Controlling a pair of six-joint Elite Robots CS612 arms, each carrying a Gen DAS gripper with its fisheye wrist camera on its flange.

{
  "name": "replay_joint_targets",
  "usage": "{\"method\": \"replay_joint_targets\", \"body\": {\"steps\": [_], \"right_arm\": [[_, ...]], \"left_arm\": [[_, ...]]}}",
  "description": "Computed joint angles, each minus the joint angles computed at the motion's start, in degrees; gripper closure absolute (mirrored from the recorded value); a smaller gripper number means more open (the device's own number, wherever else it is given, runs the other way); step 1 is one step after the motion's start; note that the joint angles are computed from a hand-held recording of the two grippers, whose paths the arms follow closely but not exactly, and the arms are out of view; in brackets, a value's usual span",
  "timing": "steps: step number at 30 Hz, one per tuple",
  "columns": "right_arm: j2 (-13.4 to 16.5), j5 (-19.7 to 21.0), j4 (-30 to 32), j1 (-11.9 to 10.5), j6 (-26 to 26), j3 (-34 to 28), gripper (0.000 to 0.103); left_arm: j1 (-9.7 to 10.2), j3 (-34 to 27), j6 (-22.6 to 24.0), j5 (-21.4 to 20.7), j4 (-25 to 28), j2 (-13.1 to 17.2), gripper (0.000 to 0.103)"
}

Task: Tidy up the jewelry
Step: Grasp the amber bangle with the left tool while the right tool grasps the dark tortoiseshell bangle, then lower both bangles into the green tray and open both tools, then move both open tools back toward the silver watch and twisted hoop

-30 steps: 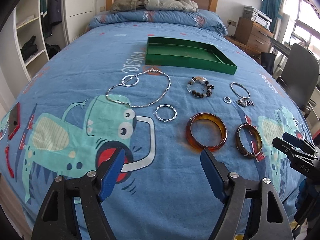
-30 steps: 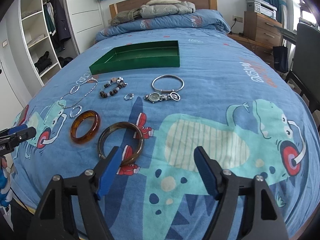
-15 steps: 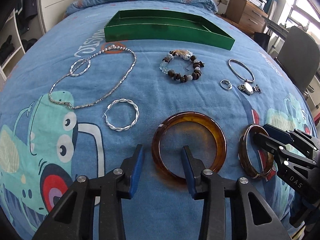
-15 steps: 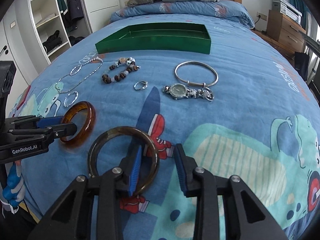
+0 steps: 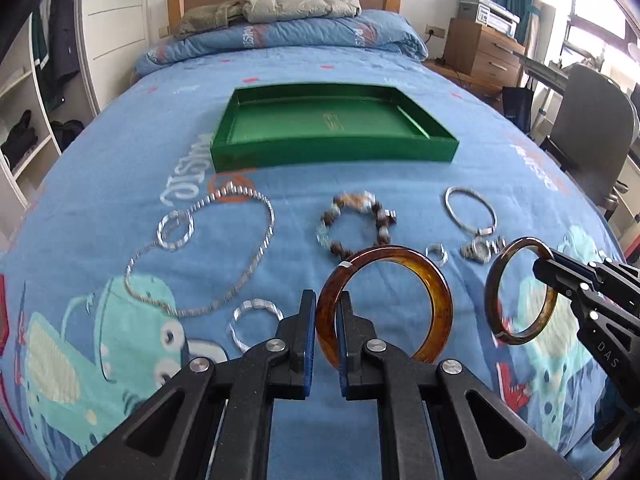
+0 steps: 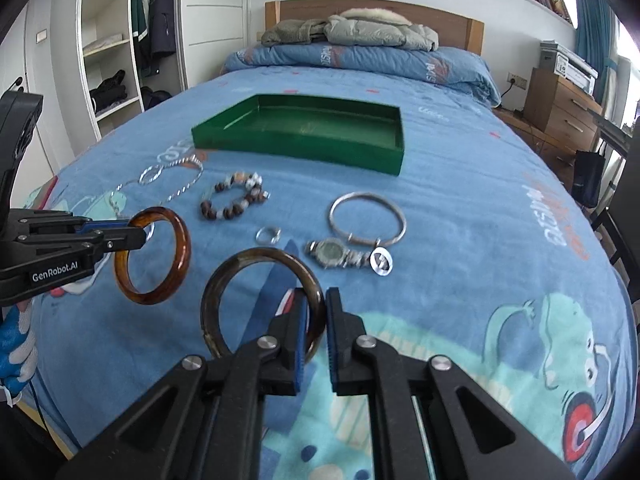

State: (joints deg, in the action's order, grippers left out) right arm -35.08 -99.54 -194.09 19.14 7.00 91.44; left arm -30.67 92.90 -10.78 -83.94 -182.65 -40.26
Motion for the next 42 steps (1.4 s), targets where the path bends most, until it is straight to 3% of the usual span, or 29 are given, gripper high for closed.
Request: {"method": "replay_joint_targets", "body": {"steps": [4,7,11,15,18,21,24,26,27,29,30,36,42], "right_arm": [[0.5,-2.1,-0.5,-1.7,-0.2,-4.8,0.095],[2.6,-3.2,2.3,-3.1,0.8,-11.8,0.095],[7.4,-1.0,11.8,-4.6,3.5,-24.1,0.095],[13.5,1.6,25.1,-5.3,4.9,-36.4,0.095],[17.1,2.7,34.1,-5.5,6.0,-43.1,0.095],[18.5,1.6,37.0,-5.4,6.0,-45.5,0.095],[18.4,2.1,37.6,-5.5,6.0,-45.5,0.092],[17.7,2.0,37.0,-5.7,6.1,-44.4,0.064],[16.9,1.8,35.6,-5.7,6.5,-42.9,0.062],[14.5,2.9,31.4,-6.1,7.2,-39.0,0.062],[13.1,2.9,28.6,-6.1,7.3,-36.4,0.062],[3.2,2.2,10.4,-5.5,6.9,-19.6,0.062],[-5.0,0.3,-2.7,-4.1,6.8,-6.1,0.062]], "left_arm": [[1.18,-8.4,0.1,2.2,2.3,2.5,0.094],[2.3,-17.5,-1.3,3.7,7.8,6.0,0.094],[3.47,-30.7,-4.0,4.9,18.8,12.1,0.094],[3.92,-41.6,-4.2,5.0,29.7,17.8,0.094],[3.91,-44.7,-4.3,5.6,33.5,19.7,0.093],[4.04,-45.2,-4.4,5.0,34.2,20.4,0.093],[4.15,-44.6,-4.1,4.0,33.7,20.0,0.092],[4.41,-43.7,-3.9,2.2,32.3,19.2,0.086],[4.5,-42.7,-3.8,1.8,31.3,18.4,0.075],[4.48,-38.9,-3.9,2.7,27.0,16.0,0.063],[4.39,-36.3,-3.8,3.4,24.3,14.4,0.061],[4.1,-21.4,-2.6,5.8,11.0,4.9,0.061],[3.86,-9.0,-1.2,7.9,4.8,-3.5,0.061]]}}
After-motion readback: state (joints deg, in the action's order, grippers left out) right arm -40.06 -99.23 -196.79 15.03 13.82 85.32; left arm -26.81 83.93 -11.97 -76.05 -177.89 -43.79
